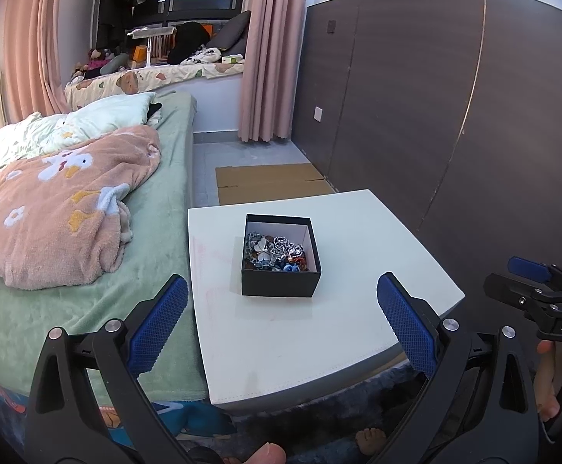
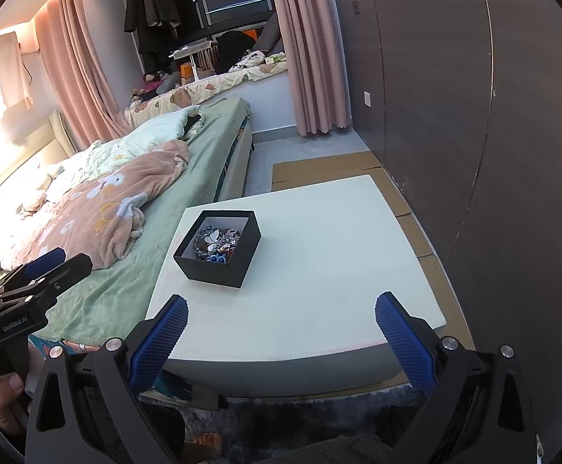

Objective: Organize jewelry

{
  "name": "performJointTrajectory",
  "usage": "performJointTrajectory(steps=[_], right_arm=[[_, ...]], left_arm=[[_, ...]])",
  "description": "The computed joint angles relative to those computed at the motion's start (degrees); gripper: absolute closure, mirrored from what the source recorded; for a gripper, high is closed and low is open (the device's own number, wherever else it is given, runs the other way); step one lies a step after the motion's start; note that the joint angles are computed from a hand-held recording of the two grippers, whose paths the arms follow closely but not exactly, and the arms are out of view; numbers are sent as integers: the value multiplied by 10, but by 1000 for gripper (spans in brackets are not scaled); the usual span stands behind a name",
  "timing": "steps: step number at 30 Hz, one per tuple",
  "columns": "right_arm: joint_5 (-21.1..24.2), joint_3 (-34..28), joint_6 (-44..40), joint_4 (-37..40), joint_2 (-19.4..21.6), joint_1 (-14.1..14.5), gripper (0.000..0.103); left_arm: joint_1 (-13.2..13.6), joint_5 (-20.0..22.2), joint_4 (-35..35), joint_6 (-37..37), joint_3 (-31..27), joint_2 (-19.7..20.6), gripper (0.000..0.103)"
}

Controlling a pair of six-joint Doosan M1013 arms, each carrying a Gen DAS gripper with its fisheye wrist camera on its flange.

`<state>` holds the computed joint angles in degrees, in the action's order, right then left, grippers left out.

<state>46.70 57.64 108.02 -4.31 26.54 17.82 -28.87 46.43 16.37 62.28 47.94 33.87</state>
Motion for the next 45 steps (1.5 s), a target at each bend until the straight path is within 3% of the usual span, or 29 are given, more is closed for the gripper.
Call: performJointTrajectory(steps=[32, 39, 45], right_arm=[[0, 0, -2, 3, 0, -2, 8], [1, 0, -3, 4, 0, -3, 8], [1, 1, -2, 3, 0, -3, 8]], left_arm=[[-7, 10, 20, -3, -10, 6, 5], [-10, -19, 36, -5, 5, -2, 5], [-11, -14, 36, -2, 1, 0, 5]])
